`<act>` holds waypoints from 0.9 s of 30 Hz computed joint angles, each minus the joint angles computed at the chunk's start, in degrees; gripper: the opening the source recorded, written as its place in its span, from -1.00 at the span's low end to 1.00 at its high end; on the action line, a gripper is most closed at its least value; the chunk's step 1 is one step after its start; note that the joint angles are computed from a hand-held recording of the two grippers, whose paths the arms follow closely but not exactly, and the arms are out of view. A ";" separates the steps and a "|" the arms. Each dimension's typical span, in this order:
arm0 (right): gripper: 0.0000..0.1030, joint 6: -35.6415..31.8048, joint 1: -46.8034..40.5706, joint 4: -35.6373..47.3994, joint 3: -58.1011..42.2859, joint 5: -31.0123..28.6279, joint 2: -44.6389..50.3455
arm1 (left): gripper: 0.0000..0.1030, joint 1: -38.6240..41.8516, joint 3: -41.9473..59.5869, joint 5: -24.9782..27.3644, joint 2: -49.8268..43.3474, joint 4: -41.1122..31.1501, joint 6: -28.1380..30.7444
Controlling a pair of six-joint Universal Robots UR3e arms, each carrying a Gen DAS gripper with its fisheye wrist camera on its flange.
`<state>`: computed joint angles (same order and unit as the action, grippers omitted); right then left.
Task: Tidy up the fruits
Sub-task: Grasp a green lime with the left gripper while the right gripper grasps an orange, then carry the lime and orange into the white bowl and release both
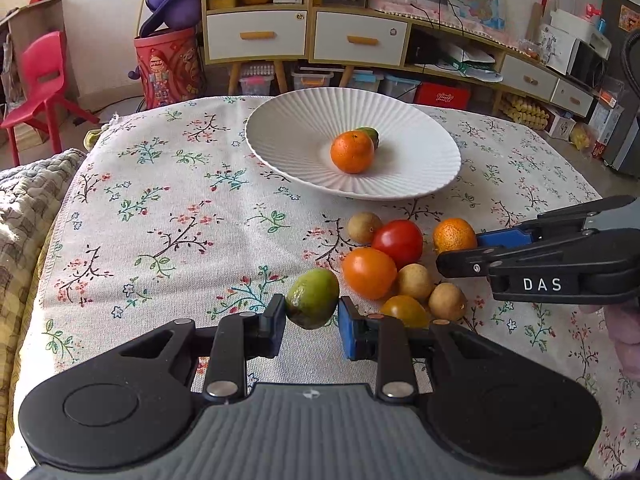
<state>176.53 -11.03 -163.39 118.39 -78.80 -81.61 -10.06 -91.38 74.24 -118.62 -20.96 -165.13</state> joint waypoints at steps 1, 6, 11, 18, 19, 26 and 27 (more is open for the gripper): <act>-0.46 0.07 0.03 0.06 -0.04 -0.07 -0.16 | -0.84 -0.11 0.14 0.06 -0.01 0.10 -0.21; -0.46 0.31 -0.30 0.54 -0.30 0.62 -0.92 | -0.84 -0.29 1.60 -0.14 -0.35 0.33 -0.98; -0.46 1.16 -0.30 0.43 -0.56 1.00 -1.30 | -0.84 -0.46 2.56 -0.51 -0.32 0.70 -1.47; -0.46 2.79 -0.89 -0.54 -1.54 1.38 -1.53 | -0.84 -1.16 5.83 -1.01 -1.49 0.41 -2.80; -0.46 3.11 -0.90 -0.76 -1.76 1.34 -1.46 | -0.84 -1.32 6.71 -1.14 -1.85 0.12 -3.05; -0.46 5.66 -0.58 -3.22 -3.83 0.25 0.39 | -0.84 -2.78 13.82 -0.20 -6.18 -0.82 -4.00; -0.46 5.93 -0.43 -3.72 -4.25 -0.17 0.92 | -0.84 -2.95 14.91 0.10 -6.91 -0.88 -4.06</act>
<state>182.46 -11.46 -167.11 114.14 -78.97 -80.69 -13.01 -76.48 74.34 -125.53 -21.84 -169.18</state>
